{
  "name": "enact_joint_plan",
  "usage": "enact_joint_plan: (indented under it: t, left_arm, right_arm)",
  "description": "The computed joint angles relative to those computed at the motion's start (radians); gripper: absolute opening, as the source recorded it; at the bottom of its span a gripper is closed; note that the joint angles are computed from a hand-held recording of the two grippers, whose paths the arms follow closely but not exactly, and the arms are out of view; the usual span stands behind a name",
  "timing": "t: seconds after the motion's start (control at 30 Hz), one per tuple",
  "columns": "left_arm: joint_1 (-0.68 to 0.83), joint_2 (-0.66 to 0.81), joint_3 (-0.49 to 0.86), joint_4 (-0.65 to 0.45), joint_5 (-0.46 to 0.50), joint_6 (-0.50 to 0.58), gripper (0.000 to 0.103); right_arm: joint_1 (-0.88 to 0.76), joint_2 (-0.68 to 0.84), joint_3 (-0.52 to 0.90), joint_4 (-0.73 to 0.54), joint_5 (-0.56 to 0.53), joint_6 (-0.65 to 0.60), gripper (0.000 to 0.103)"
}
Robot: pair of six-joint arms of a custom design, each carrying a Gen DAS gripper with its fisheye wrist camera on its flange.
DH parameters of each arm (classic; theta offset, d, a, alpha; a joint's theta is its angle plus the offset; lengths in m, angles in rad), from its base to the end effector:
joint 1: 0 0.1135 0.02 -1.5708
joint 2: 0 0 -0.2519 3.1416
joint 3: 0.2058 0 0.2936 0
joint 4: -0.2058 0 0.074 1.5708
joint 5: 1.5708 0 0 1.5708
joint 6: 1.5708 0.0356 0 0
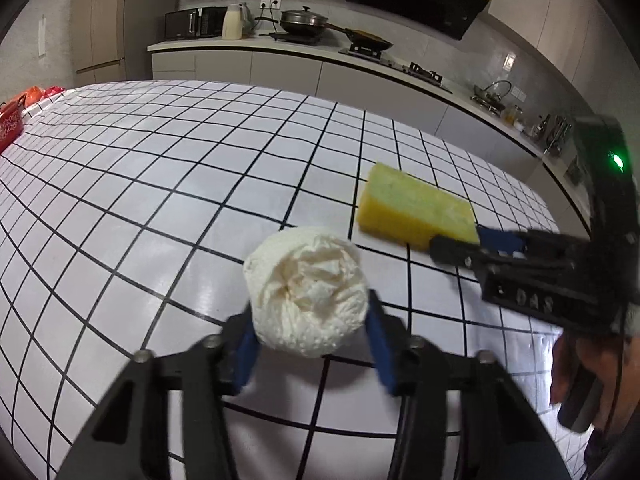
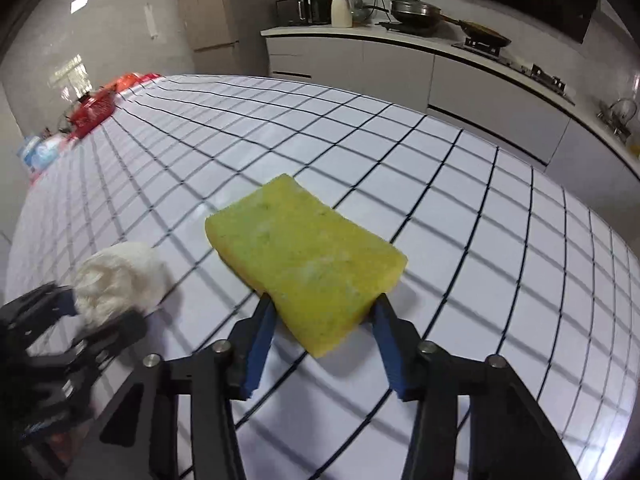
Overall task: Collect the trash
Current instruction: 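Grasp the yellow sponge with the right gripper while the left grasps the white tissue, then carry the sponge and tissue over the black bin with both grippers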
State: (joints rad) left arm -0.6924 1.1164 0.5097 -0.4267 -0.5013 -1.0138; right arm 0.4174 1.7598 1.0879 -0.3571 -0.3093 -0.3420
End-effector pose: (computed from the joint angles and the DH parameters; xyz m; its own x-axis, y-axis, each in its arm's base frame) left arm 0.1907 -0.1360 0.1349 -0.6640 -0.4164 -0.6210 -0.3654 0.9054 -0.2163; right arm 0.3478 0.1661 0.1365 -0.5602 -0.5979 -0.5733 -0.7616 0.6439 0.0727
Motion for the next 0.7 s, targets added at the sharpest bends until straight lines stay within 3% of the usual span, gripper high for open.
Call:
enact_joint_plan:
  t: [0.1,0.37,0.53,0.7]
  left_arm:
    - [-0.020,-0.048,-0.030,-0.001,-0.010,-0.014,0.039]
    - [-0.145,-0.086,-0.014,-0.096,-0.097,-0.095,0.038]
    - [-0.237,-0.049,0.055,-0.158,-0.156,-0.129,0.038]
    - [-0.329,0.045,0.154,-0.192,-0.197,-0.174,0.038]
  right_arm:
    - [-0.006,-0.048,-0.052,-0.004,-0.023,-0.006,0.047]
    - [-0.054,-0.207,-0.175,0.021,-0.037,0.014,0.046]
    - [-0.120,-0.349,-0.262,-0.018,-0.037,-0.036,0.046]
    - [-0.254,-0.481,-0.319,-0.102,-0.106,-0.105,0.046]
